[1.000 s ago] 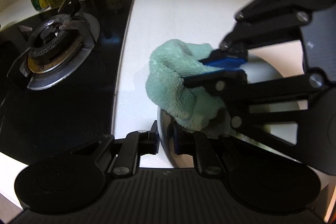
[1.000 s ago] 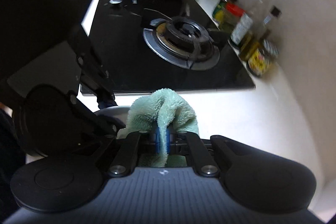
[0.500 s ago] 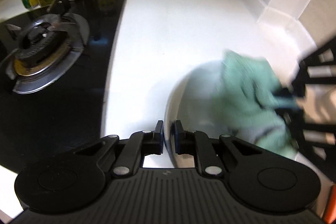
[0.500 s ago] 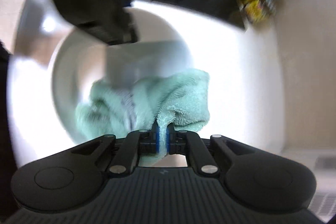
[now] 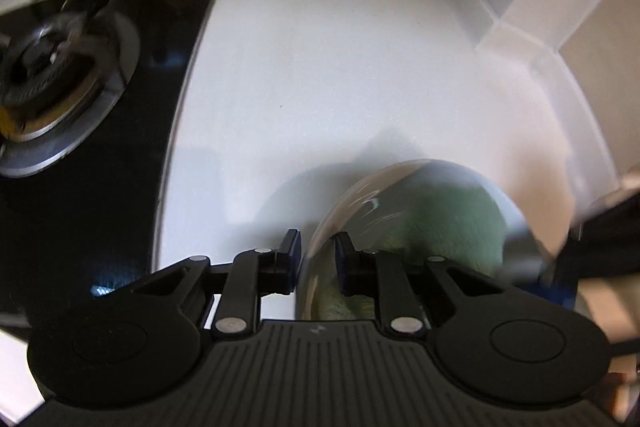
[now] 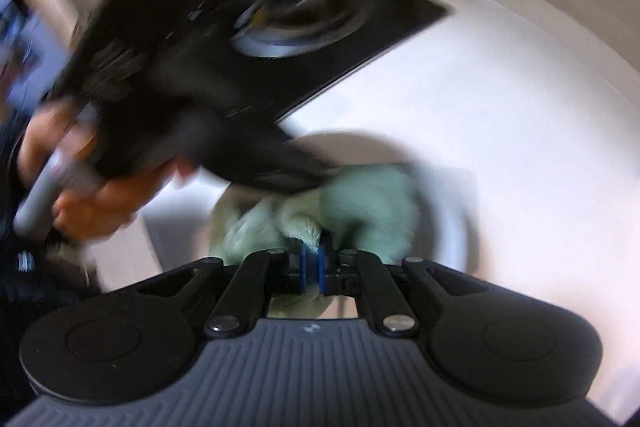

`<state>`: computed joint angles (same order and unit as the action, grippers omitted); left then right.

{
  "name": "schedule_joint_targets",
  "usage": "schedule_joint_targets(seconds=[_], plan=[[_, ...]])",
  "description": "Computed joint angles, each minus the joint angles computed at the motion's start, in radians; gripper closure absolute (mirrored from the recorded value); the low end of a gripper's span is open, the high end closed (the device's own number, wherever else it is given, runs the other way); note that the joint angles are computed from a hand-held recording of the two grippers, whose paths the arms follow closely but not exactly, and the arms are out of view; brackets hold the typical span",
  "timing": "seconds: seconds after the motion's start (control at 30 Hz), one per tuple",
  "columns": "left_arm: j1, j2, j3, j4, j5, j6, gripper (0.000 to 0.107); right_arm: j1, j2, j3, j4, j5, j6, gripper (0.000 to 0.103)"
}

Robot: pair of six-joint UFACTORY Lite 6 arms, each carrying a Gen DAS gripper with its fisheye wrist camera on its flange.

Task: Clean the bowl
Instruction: 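Keep wiping inside the bowl with the right gripper while the left gripper holds the rim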

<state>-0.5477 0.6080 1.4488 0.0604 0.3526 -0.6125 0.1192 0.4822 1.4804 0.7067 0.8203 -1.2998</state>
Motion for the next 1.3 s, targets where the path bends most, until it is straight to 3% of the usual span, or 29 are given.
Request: schedule_joint_targets(seconds=[0.07,0.17,0.3,0.43,0.53,0.63,0.73,0.8,0.93,1.0,1.13,1.3], plan=[[-0.025,-0.097,-0.082,0.127,-0.003,-0.133,0.094,-0.009,-0.011,0.005,0.024,-0.038,-0.081,0.099],[-0.057,-0.157,-0.121,0.209,0.034,-0.226,0.094,0.000,-0.032,-0.020,0.124,-0.068,-0.387,0.099],[-0.072,-0.155,-0.136,0.193,0.062,-0.241,0.094,0.088,-0.020,-0.005,0.089,-0.055,-0.805,0.099],[-0.074,-0.139,-0.169,0.131,0.033,-0.218,0.094,0.153,0.004,-0.024,0.041,-0.070,-0.996,0.099],[-0.093,-0.139,-0.179,0.202,0.032,-0.282,0.094,0.197,-0.012,-0.103,0.059,-0.233,-1.089,0.100],[-0.115,-0.140,-0.182,0.330,0.043,-0.397,0.093,0.240,-0.038,-0.159,0.009,-0.394,-0.978,0.101],[-0.113,-0.134,-0.179,0.378,0.030,-0.439,0.091,0.286,-0.055,-0.228,-0.227,-0.580,-0.664,0.102],[-0.118,-0.120,-0.170,0.439,0.031,-0.489,0.090,0.272,-0.092,-0.284,-0.390,-0.615,-0.454,0.101],[-0.116,-0.086,-0.154,0.537,0.004,-0.568,0.090,0.238,-0.124,-0.263,-0.728,-0.468,-0.036,0.101],[-0.105,-0.075,-0.150,0.532,-0.024,-0.561,0.089,0.238,-0.144,-0.234,-0.809,-0.311,0.165,0.100],[-0.118,-0.015,-0.075,0.597,0.000,-0.590,0.078,0.185,-0.137,-0.155,-0.676,-0.041,0.237,0.098],[-0.064,0.024,-0.020,0.415,-0.038,-0.373,0.077,0.060,-0.149,-0.211,-0.354,0.052,0.116,0.098]])
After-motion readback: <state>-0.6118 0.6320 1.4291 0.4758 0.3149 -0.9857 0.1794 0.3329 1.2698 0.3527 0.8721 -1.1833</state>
